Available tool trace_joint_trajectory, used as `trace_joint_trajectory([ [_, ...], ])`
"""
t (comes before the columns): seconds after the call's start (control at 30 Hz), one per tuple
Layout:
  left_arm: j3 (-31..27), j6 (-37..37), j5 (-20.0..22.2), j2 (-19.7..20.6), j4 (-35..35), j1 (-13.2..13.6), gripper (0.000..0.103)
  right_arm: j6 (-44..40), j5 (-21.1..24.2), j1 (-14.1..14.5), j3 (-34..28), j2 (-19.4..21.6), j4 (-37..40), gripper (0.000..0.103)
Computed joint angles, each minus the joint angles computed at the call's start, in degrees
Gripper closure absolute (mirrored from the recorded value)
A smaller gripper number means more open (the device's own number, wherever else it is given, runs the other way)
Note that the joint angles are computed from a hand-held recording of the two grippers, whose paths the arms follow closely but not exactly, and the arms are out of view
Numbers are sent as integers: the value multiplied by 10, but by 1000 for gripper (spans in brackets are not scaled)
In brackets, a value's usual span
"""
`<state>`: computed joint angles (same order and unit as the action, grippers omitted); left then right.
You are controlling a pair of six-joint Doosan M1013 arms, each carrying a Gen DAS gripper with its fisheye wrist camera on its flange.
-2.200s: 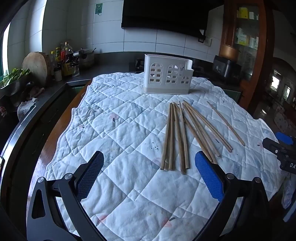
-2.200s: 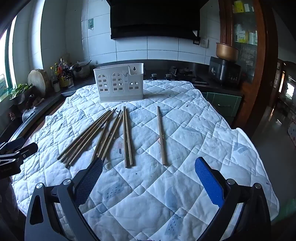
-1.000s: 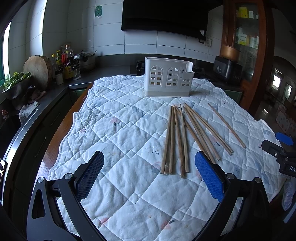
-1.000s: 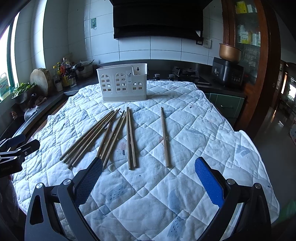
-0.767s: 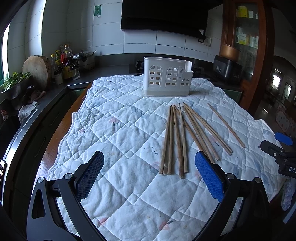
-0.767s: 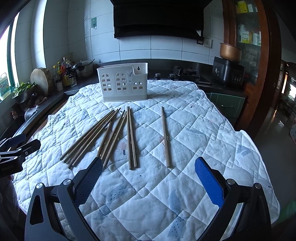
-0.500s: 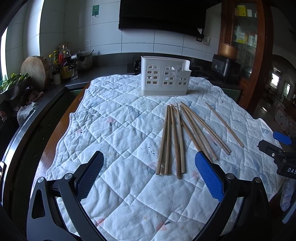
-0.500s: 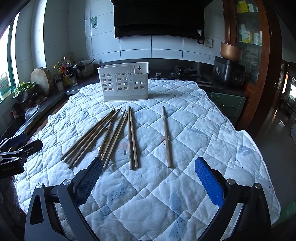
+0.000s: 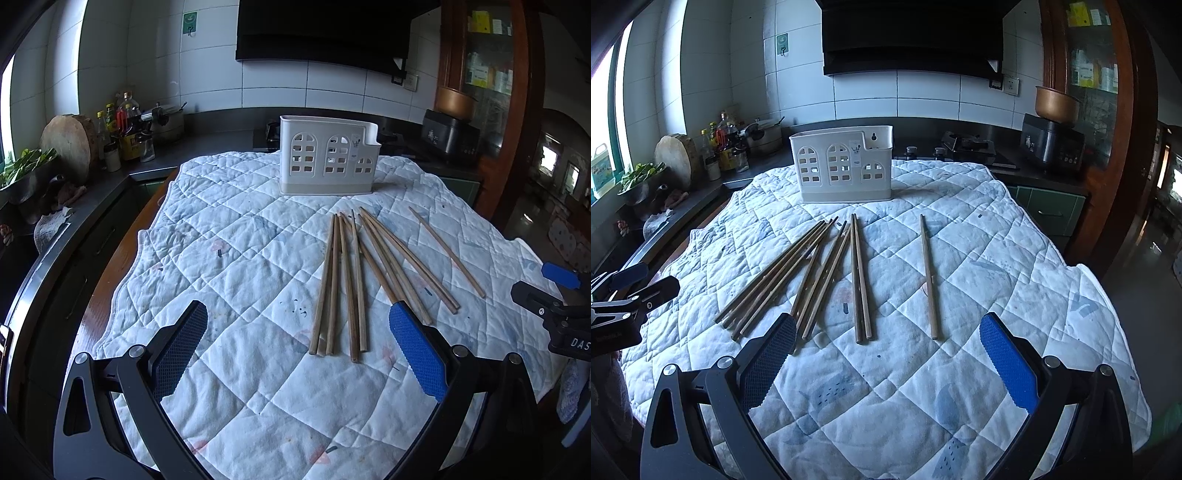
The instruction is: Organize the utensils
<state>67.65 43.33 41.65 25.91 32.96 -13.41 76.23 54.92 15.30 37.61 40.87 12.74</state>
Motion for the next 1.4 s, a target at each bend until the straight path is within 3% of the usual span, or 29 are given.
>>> trace_joint_trajectory([
  [1.4,-9,-3,-3,3,7,1,5,-5,3,2,-8,6,7,6],
])
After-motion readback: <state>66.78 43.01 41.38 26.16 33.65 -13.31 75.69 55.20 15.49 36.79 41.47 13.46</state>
